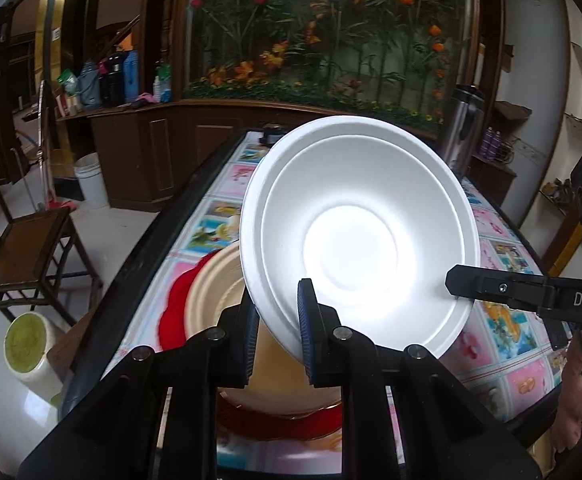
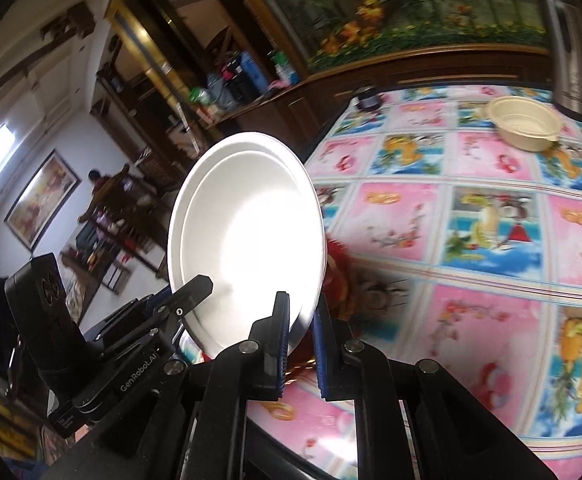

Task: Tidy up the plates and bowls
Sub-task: 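Lower the white bowl onto the beige plate on the stack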

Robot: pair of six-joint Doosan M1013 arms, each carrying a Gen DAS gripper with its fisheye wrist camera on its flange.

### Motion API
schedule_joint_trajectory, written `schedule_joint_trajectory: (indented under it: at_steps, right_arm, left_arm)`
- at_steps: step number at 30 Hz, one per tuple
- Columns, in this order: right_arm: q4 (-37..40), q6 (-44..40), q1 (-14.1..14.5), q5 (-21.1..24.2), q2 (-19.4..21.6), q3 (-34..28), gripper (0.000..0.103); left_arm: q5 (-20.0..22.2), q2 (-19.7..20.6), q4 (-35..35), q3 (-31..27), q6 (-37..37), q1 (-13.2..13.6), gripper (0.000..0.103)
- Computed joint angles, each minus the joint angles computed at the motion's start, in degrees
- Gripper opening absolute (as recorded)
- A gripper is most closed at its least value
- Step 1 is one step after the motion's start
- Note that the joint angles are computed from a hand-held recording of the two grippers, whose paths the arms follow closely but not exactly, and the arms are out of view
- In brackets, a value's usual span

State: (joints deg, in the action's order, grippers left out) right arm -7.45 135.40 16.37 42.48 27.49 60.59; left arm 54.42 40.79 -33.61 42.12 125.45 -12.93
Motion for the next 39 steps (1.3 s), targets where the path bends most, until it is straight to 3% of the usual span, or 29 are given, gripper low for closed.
schedule_joint_trajectory:
  at_steps: [11, 20, 39]
  right_arm:
    - [10.0, -7.2, -0.1, 3.1, 3.8, -4.2, 0.011]
    - [12.6, -7.4, -0.3, 3.8, 4.7, -4.9, 0.013]
    - [5.6, -6.3, 1.2, 7.3, 6.4, -7.9, 0.015]
  left_arm:
    - [1.7, 1.6, 3.7, -1.2, -4.7, 0.8, 0.016]
    - [1.4, 1.6, 4.3, -1.0, -5.1, 0.8, 0.016]
    - [-0.2, 1.6, 6.8, -0.2, -6.6, 0.4, 0.016]
